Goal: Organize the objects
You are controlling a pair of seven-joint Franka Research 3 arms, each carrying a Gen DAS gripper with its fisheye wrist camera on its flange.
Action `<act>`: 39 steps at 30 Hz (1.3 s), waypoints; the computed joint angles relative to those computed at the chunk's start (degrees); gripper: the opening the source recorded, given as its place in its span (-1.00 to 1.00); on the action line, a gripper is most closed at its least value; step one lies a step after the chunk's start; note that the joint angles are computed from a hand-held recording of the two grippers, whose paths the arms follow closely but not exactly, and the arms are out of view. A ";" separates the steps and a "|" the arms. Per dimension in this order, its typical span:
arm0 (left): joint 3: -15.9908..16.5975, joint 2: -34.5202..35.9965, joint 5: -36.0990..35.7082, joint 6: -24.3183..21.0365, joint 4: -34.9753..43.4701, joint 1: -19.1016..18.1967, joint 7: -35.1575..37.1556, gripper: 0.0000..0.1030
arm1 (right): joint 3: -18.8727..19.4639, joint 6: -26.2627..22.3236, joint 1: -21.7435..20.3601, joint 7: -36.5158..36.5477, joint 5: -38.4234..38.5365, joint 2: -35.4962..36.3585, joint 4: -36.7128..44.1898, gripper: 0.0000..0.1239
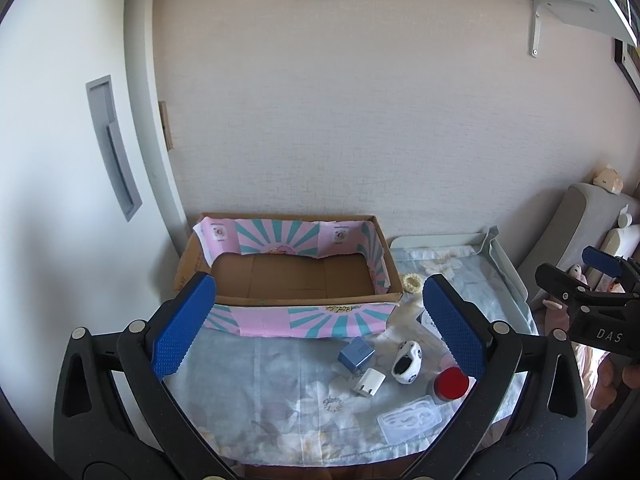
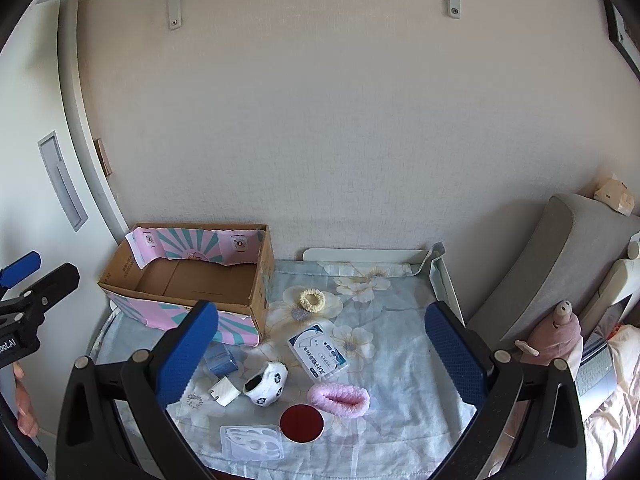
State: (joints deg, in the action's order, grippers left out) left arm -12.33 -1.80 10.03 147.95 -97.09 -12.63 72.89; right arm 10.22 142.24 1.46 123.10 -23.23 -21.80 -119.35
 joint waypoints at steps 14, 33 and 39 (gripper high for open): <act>0.29 -0.82 -1.78 -0.35 -0.72 0.23 0.87 1.00 | 0.24 -0.90 0.51 0.15 0.54 0.08 1.04 0.66; 0.48 -0.61 -4.48 -0.68 -0.50 0.48 3.09 1.00 | 0.54 -0.87 0.67 0.88 0.13 -0.32 0.89 0.66; 0.89 -0.27 -6.67 -1.92 0.28 0.89 4.79 1.00 | 0.76 -1.22 0.55 1.76 0.01 -0.58 0.98 0.66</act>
State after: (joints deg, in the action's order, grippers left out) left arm -11.44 -2.07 3.36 146.03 -96.81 -11.74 77.68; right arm 10.98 141.02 2.02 124.86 -23.21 -22.37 -118.38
